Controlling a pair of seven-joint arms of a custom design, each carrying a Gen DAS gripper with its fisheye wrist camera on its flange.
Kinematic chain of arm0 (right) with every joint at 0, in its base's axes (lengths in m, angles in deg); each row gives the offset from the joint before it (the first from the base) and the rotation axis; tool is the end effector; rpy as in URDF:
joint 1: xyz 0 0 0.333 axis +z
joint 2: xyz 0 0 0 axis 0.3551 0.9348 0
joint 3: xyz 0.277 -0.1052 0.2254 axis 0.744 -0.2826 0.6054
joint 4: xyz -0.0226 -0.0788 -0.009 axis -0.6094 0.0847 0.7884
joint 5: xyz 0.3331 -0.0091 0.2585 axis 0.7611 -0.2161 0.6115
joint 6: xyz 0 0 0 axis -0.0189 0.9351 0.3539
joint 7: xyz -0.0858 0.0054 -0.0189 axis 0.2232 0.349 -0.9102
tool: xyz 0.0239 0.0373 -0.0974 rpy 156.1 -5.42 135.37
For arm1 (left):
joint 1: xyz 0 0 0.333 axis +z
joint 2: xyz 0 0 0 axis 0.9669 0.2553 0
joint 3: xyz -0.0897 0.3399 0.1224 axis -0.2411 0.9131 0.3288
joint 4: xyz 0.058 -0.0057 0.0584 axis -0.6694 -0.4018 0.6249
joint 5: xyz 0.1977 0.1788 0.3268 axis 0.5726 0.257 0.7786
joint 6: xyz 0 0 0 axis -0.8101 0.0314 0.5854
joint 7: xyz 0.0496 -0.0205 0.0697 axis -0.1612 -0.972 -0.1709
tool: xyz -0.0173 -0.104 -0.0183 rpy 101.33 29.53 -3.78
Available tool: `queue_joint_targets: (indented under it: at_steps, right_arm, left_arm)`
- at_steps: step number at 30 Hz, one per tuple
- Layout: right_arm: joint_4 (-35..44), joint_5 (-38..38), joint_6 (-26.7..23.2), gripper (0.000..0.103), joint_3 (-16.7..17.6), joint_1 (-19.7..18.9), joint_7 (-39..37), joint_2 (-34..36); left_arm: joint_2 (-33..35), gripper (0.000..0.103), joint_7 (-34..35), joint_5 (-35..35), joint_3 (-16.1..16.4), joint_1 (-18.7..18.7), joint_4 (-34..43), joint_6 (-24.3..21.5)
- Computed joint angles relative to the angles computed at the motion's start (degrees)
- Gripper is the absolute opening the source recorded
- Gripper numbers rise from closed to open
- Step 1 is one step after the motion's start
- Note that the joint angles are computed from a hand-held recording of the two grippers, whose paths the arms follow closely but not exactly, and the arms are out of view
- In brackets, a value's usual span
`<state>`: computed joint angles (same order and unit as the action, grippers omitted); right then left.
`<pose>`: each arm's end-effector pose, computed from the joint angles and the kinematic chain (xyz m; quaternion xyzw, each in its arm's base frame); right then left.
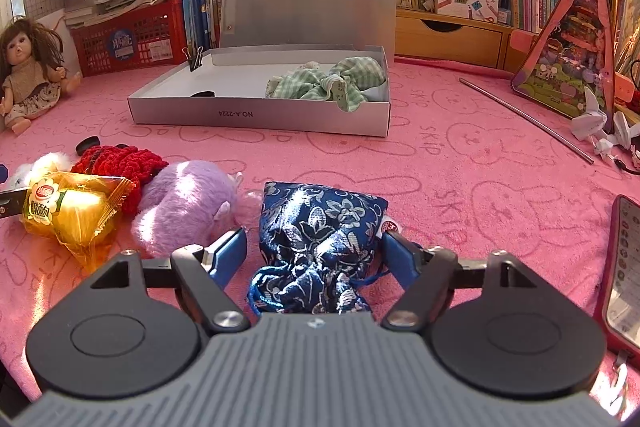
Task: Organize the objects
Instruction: 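Grasp the blue floral pouch with the right gripper while the left grasps the white fluffy plush, then carry the pouch and plush into the white box and open both grippers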
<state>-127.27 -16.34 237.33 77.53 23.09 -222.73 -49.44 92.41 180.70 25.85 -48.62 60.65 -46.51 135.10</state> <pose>0.5838 0.0551 0.4568 -0.5638 0.6944 -0.3321 0.2993 0.6459 -0.2454 0.4224 -0.4587 0.7374 -0.4036 0.2879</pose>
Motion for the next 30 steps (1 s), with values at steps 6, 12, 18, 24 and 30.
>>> queue_joint_targets:
  at_steps: [6,12,18,24,30]
  right_arm:
    - [0.45,-3.60,-1.86,0.089,0.45,0.55,2.71,0.32]
    - [0.70,-4.74,-2.05,0.090,0.59,0.46,4.36,0.46]
    - [0.14,-1.03,-2.54,0.073,0.81,0.73,0.22,-0.16]
    - [-0.23,2.30,-2.87,0.055,0.77,0.82,-2.20,-0.75]
    - [0.01,0.55,-3.78,0.052,0.84,0.80,-0.29,-1.53]
  left_arm:
    - [1.75,0.092,1.90,-4.49,6.04,-6.63,1.72,-1.29]
    - [2.45,0.092,0.65,-6.06,5.50,-6.21,2.53,-1.53]
    - [1.92,0.081,-0.31,-4.85,3.40,-4.33,1.60,0.16]
    - [1.40,0.070,0.00,-6.93,4.15,-5.52,1.11,1.65]
    - [0.88,0.049,1.50,-9.16,5.08,-6.79,1.10,3.93]
